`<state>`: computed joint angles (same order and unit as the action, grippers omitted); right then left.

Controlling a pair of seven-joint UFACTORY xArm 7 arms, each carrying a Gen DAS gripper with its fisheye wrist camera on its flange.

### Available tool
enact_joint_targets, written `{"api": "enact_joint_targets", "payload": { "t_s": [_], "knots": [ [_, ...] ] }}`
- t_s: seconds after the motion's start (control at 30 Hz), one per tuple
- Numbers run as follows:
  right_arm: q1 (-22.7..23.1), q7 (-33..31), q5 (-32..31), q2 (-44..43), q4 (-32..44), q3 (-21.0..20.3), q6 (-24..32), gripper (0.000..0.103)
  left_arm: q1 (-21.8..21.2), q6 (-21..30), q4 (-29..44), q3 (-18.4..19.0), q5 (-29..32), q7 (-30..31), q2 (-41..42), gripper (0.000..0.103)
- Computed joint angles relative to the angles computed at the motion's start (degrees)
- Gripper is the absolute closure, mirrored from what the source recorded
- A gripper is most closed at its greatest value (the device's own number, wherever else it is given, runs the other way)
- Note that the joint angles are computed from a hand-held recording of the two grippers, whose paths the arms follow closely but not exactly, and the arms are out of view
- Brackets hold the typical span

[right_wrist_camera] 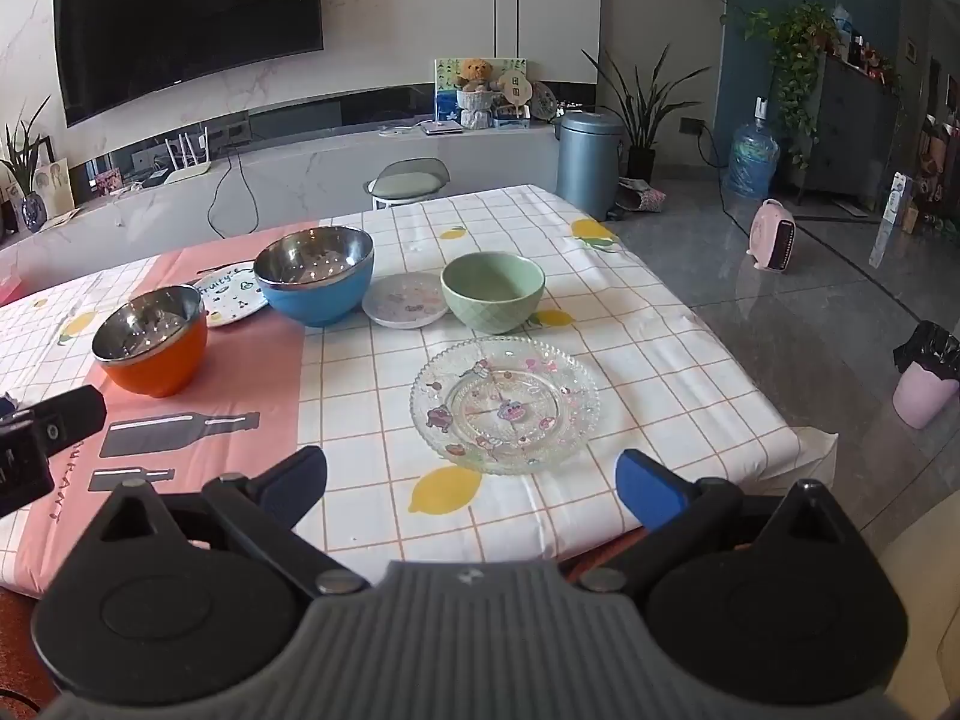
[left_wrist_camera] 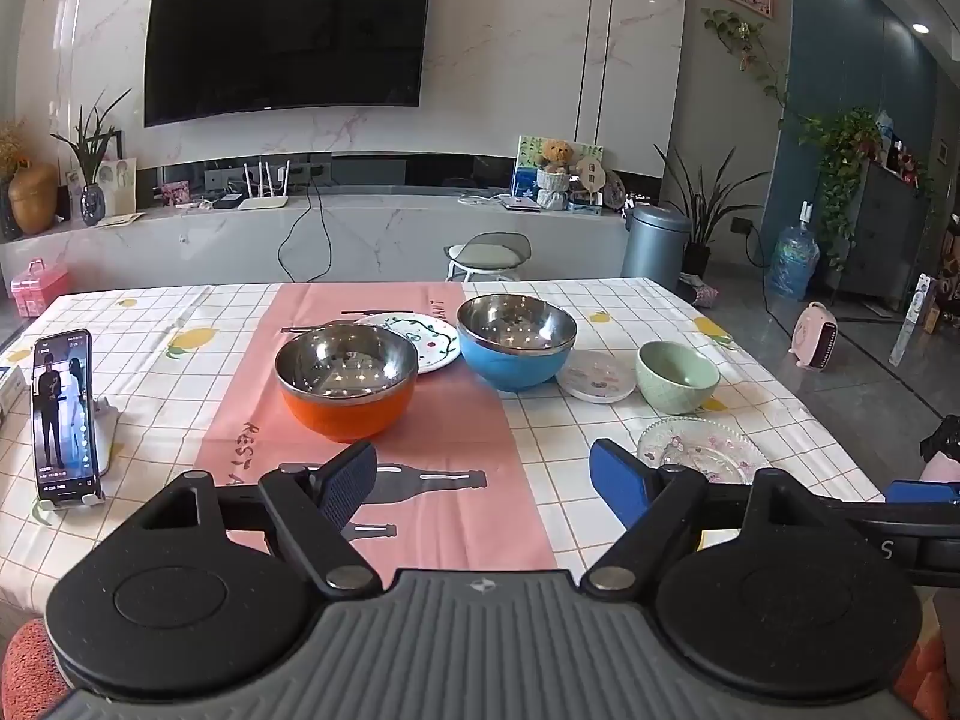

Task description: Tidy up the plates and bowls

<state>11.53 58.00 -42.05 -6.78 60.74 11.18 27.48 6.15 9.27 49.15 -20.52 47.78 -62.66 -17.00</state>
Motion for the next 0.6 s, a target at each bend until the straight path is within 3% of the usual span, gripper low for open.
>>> {"api": "enact_joint_targets", "payload": {
  "t_s": [0.23,0.33,0.6],
  "knots": [
    [0.38,-2.73,1.40,0.30,0.17,-0.22,0.93,0.003,-1.60,1.57,0.02,-0.09,-0.47,0.23,0.42,0.008],
    [0.01,-1.74,1.65,0.36,-0.98,-0.23,-0.09,0.003,-4.22,0.63,0.01,3.18,-4.48,4.69,1.43,0.008],
    [0.84,-2.77,3.14,0.46,0.24,-0.45,1.26,0.003,-4.38,1.72,0.20,2.76,-5.91,6.50,1.30,0.008]
  ]
}}
